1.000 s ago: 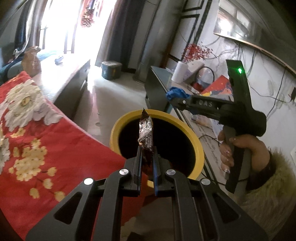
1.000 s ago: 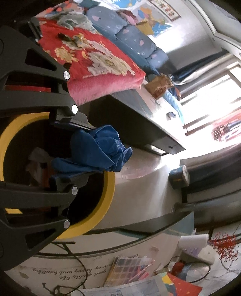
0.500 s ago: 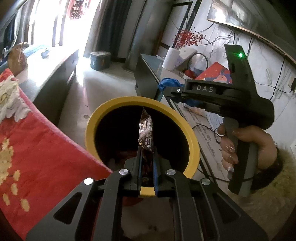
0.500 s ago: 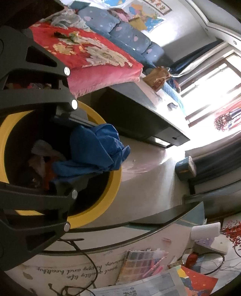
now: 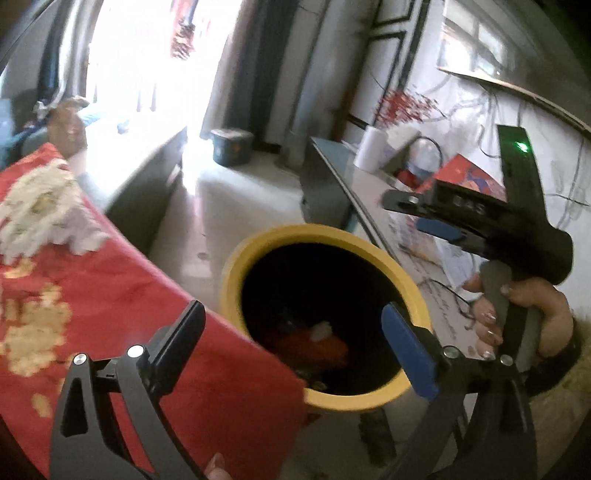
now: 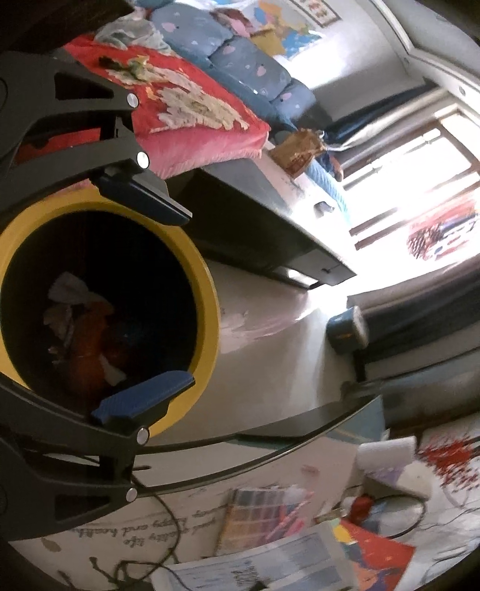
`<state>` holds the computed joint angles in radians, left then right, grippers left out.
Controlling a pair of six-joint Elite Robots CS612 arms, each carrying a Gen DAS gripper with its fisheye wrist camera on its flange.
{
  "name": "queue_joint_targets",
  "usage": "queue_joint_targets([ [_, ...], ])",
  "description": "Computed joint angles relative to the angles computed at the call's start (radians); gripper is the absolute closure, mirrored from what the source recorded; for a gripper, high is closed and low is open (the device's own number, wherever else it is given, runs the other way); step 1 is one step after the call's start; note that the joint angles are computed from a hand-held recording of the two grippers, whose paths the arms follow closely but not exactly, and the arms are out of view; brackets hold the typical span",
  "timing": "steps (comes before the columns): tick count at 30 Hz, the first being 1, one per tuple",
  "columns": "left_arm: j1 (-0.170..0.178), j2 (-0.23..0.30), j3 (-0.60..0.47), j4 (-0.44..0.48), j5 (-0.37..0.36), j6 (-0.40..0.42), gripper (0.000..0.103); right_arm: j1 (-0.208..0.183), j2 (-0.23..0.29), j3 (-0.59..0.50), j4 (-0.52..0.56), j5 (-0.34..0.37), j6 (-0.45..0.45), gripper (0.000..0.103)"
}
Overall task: Collect trash
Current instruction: 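Open both tools to drop the energy bar and blue cloth into the bin, then move both open tools back to the last wrappers on the bedspread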
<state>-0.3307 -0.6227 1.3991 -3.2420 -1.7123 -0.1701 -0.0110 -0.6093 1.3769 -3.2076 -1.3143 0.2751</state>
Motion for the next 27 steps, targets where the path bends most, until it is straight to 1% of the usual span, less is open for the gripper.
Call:
queue_joint_targets([
  [5,0.012,-0.024,0.036,-0.046,0.086,-0.041,0.009,0.014,-0.004,0.006,-0.056,0.031,-0.043,0.029],
  [9,0.026,-0.045,0.069,-0.083,0.143,-0.098,0.009,0.028,-0.007,0.004,-0.066,0.060,-0.086,0.029],
  [21,0.081,-0.105,0.177,-0.178,0.289,-0.229,0.009,0.084,-0.008,-0.025,-0.002,0.160,-0.241,0.029],
  [27,0.106,-0.126,0.220,-0.197,0.331,-0.290,0.009,0.116,-0.008,-0.047,0.043,0.200,-0.327,0.029],
])
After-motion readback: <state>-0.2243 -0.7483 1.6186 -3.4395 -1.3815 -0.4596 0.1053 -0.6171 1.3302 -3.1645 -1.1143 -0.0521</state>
